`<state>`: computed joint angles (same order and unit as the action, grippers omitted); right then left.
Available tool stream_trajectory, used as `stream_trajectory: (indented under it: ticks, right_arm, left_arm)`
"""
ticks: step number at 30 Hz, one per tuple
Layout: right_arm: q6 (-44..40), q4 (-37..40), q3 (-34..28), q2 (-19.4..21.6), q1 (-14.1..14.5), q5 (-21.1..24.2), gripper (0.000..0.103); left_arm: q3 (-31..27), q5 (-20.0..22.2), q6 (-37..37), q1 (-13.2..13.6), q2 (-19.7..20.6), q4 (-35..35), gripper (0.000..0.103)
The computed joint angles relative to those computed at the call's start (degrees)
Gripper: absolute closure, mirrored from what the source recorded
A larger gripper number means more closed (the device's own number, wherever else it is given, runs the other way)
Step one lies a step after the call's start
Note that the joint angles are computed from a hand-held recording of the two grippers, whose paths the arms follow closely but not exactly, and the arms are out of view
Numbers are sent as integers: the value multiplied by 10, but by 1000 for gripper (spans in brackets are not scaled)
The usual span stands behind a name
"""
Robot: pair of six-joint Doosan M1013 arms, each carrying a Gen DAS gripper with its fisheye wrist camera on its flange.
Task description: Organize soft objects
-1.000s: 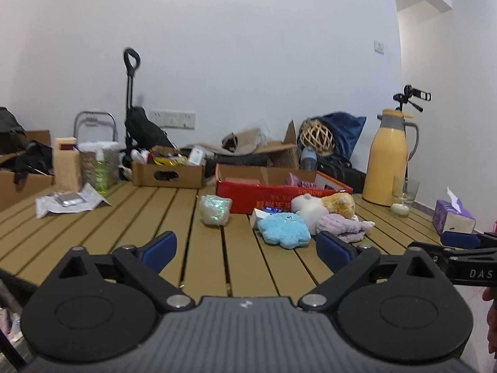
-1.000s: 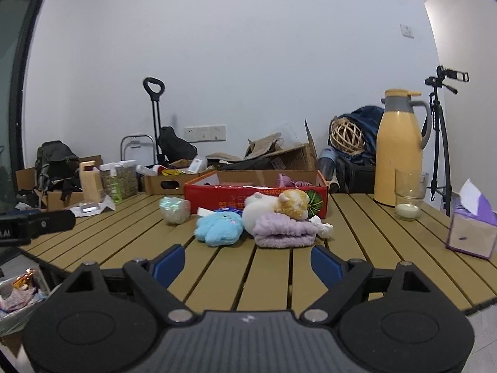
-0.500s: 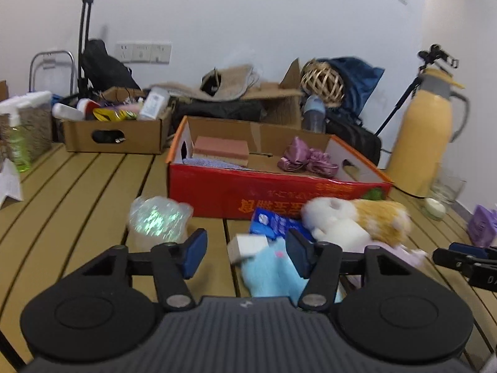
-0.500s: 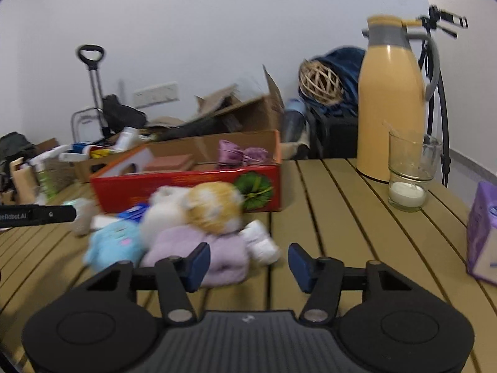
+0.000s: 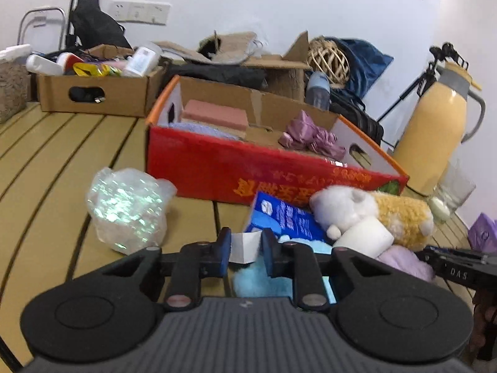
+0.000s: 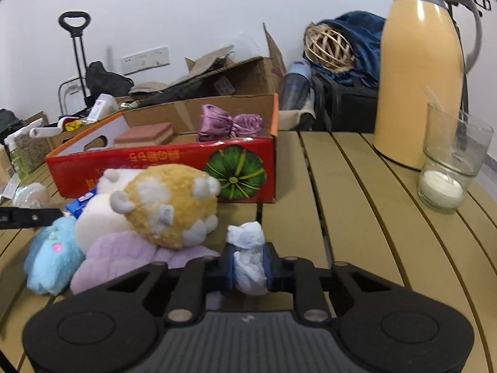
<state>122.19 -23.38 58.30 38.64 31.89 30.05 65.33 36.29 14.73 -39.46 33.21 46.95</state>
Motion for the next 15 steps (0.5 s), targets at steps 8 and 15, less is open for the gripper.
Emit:
stream_trajectory:
  ticks: [8,15]
  right_arm:
    - [145,-158,73,-55,17,-44,88]
    - [241,-261,172,-133,48,-120,88]
  left_arm:
    - [56,-2,-151,-26,-52,170,83]
    - [123,29,-277,-73,-107,305,83]
